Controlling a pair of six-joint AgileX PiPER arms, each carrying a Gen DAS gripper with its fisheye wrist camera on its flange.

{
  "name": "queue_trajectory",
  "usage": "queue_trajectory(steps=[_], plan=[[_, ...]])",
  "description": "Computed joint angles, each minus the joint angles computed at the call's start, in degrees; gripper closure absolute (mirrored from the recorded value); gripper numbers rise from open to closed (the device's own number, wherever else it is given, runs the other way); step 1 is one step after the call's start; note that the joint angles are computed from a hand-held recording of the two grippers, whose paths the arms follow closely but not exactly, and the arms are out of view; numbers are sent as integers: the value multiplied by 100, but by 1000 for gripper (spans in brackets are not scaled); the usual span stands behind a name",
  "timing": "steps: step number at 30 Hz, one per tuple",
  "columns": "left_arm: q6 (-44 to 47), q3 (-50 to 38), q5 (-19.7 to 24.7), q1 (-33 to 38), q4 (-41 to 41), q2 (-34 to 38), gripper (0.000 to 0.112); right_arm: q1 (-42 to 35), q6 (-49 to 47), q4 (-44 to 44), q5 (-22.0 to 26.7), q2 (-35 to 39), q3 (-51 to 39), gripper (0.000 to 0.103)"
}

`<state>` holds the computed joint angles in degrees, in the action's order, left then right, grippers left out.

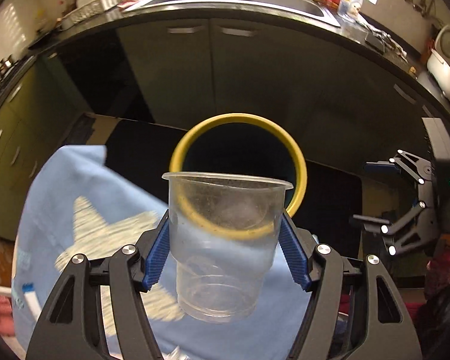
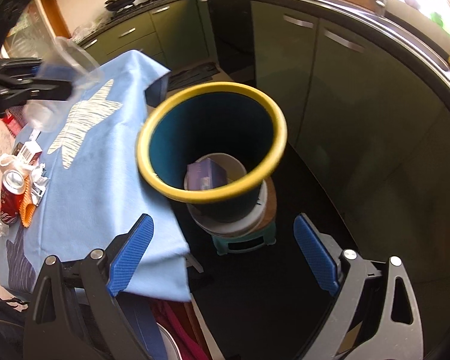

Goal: Collect trash
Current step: 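Carry the plastic cup over the bin and release it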

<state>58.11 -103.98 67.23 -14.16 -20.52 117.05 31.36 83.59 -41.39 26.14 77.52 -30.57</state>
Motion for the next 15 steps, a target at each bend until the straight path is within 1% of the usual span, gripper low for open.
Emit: queue_trajectory(steps=[3,8,11,13,15], plan=[[-459,-260,-195,-559,278,437,45,-172,187,-114,-163,-269,396,13],[-1139,-1041,-228,-1124,523,1229,43,-483,401,-252,-465,-512,877,13],[-1305,-1264,-211,-1209,507,1339,38,-622,406,-245,-602,-566,1045,13],[-1253,-1232,-217,-1177,447,1225,34,-696,421,-277,-704,-559,1115,13],[-1189,-1077,-254,-1080,400,991,33,-711,475,-343,-763,-509,1130,13]])
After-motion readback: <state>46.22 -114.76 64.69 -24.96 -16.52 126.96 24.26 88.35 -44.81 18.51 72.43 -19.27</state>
